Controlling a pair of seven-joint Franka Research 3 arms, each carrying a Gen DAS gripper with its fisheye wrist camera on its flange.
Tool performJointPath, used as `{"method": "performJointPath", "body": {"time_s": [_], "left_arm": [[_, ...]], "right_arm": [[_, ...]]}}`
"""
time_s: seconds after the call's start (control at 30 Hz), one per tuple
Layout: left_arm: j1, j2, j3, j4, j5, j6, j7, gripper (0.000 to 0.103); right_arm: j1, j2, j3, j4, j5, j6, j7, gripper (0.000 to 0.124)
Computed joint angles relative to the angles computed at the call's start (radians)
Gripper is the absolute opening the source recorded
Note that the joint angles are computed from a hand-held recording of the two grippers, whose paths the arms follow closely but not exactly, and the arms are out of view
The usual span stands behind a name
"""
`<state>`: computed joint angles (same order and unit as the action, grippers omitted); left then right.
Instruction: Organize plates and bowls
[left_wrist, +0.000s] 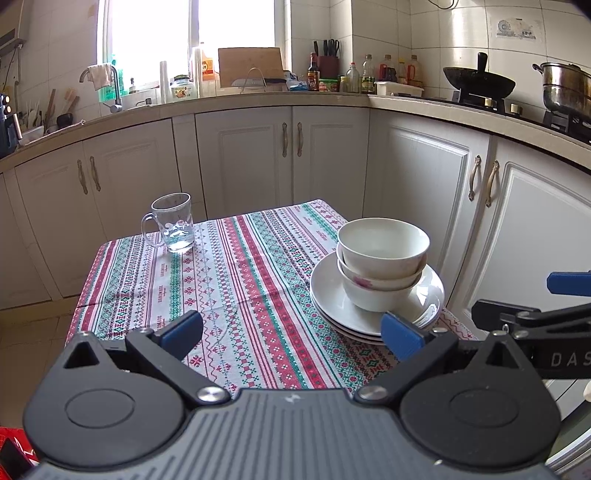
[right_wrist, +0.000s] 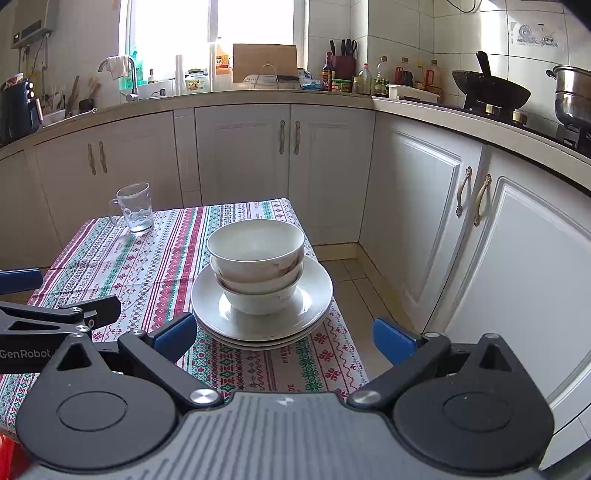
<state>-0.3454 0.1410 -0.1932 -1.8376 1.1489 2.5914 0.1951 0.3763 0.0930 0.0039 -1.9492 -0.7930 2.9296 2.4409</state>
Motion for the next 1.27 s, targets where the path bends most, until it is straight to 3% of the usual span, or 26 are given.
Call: {"method": "performJointPath", "body": {"time_s": [1.27], "left_arm": [[0.003, -0.002, 0.000, -0.003, -0.013, 0.004, -0.001, 0.102]], "right_arm": [[-0.009, -0.011, 0.009, -0.011, -0.002, 0.008, -0.002, 0.103]]}}
